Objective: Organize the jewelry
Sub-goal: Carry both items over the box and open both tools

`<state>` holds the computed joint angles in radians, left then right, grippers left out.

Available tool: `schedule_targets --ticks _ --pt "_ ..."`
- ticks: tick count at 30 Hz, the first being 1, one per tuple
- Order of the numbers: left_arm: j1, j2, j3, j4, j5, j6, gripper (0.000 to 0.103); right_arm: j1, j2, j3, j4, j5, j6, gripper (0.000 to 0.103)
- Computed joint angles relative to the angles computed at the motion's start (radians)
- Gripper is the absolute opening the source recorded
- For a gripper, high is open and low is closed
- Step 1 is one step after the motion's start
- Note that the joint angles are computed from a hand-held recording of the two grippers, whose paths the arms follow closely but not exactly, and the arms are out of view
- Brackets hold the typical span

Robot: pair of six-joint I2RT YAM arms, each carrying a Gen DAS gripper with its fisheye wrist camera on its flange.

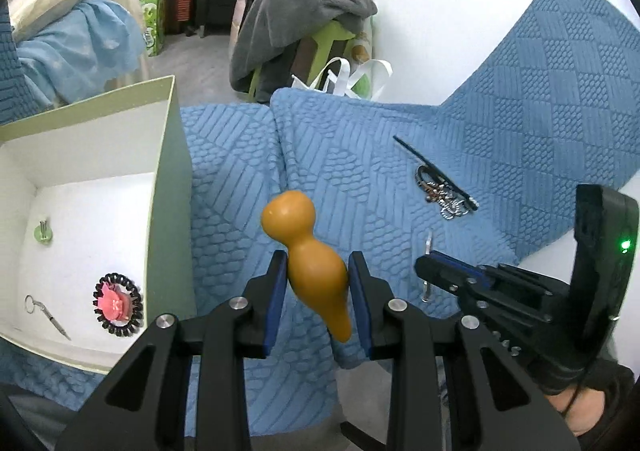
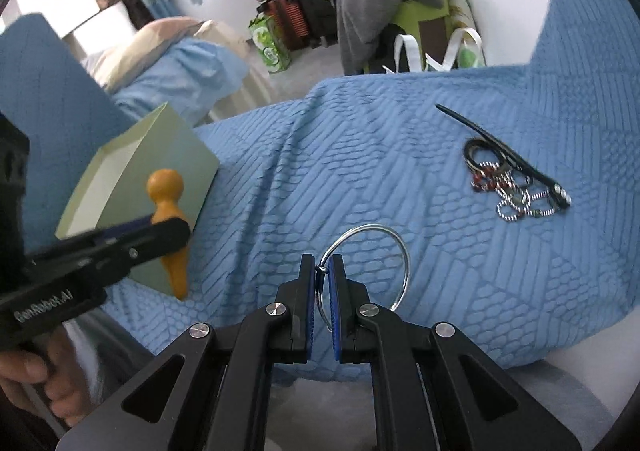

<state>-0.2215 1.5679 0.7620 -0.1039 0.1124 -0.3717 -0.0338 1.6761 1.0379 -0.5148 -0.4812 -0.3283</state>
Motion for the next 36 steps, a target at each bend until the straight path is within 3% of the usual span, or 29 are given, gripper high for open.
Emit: schedule_targets --ticks 10,23,36 --pt "0.081 -0.158 0.042 -0.166 0.041 0.119 0.032 0.082 -0.106 0.099 -0.051 0.059 0.073 0.005" --pt "0.359 -0.292 0.108 -0.336 0.169 0.343 0.032 0.295 -0.121 0.311 -0.134 0.072 0.173 0.005" --pt "0.599 -0.216 0.068 -0.359 0.291 0.482 0.032 0.575 -0.034 0.337 -0.125 0.178 0.204 0.005"
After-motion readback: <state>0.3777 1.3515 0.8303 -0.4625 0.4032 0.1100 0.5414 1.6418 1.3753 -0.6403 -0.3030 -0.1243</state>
